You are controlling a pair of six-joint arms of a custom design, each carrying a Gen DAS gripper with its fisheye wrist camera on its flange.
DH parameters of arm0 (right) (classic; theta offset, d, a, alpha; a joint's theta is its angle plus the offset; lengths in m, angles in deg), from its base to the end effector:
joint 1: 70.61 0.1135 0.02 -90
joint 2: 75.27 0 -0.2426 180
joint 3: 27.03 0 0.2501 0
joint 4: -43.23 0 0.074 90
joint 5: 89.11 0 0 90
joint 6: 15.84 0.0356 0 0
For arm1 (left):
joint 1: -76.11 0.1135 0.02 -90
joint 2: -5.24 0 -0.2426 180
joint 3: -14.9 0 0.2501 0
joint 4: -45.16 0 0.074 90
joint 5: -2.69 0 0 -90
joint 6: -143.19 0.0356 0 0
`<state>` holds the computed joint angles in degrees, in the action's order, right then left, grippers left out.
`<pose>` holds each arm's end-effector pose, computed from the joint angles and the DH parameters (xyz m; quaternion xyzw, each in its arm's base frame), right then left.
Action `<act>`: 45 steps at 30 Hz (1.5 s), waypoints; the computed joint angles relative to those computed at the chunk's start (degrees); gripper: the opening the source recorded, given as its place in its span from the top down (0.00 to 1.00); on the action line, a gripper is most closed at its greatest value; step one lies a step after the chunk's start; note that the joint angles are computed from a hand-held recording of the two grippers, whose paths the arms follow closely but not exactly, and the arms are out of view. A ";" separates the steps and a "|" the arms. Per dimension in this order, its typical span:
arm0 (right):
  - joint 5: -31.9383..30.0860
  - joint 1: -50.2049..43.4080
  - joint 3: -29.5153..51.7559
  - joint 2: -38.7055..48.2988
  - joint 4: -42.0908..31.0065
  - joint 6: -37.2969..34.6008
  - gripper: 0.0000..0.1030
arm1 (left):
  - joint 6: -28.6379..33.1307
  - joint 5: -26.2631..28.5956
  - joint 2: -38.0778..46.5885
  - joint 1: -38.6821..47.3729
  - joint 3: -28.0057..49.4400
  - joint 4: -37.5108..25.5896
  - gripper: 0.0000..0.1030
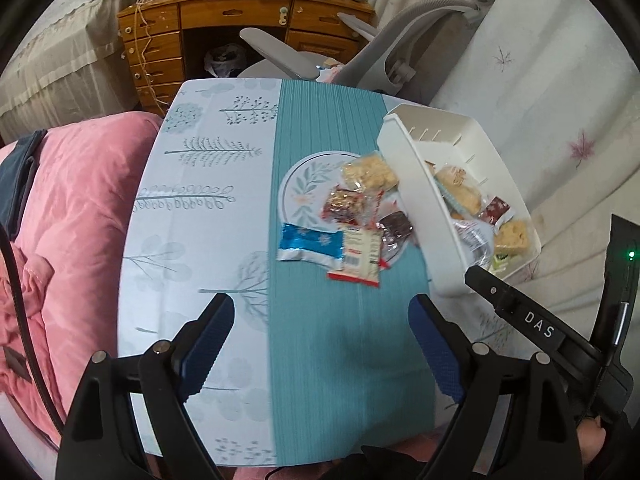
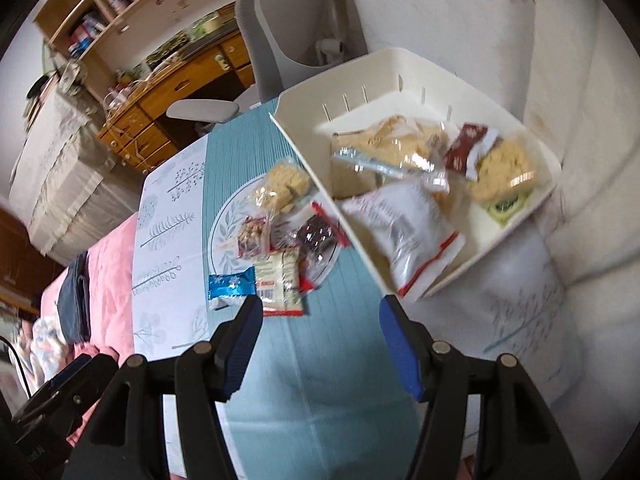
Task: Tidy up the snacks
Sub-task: 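Withdraw both tools from the tray back over the remaining snacks, then move the left tool to the blue snowflake packet while the right tool approaches the white LIPO packet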
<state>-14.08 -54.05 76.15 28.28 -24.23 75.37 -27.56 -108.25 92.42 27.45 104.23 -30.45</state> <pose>0.3500 0.1137 0.2474 -0.1548 0.9609 0.1557 0.1686 0.2001 -0.2082 0.2624 -0.2941 0.9280 -0.0510 0.2230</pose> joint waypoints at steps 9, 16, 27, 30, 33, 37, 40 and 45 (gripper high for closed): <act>2.57 3.50 -13.55 -7.41 7.92 11.43 0.41 | 11.77 1.56 -7.00 3.42 -8.61 2.11 0.15; 4.29 4.89 -19.92 -9.35 11.98 14.90 0.41 | 23.84 6.51 -4.94 8.35 -8.96 2.52 0.15; 5.75 8.05 -23.83 -6.03 20.77 11.48 0.41 | 44.08 14.57 2.44 18.91 -8.46 8.31 0.15; 6.07 9.13 -24.10 -4.34 24.05 10.25 0.41 | 48.02 15.69 6.03 20.92 -7.55 9.00 0.15; 6.13 10.10 -23.97 -2.06 27.30 8.59 0.41 | 52.59 16.48 9.96 22.86 -6.96 11.18 0.15; 6.45 10.81 -23.46 0.22 29.94 5.60 0.41 | 57.97 17.17 14.48 24.48 -6.36 14.92 0.15; 6.04 10.82 -22.90 1.98 31.44 4.64 0.41 | 63.52 18.59 16.90 25.53 -7.26 19.95 0.15; 6.14 10.69 -21.69 4.45 33.63 3.18 0.41 | 71.01 22.70 19.53 27.02 -9.31 27.95 0.15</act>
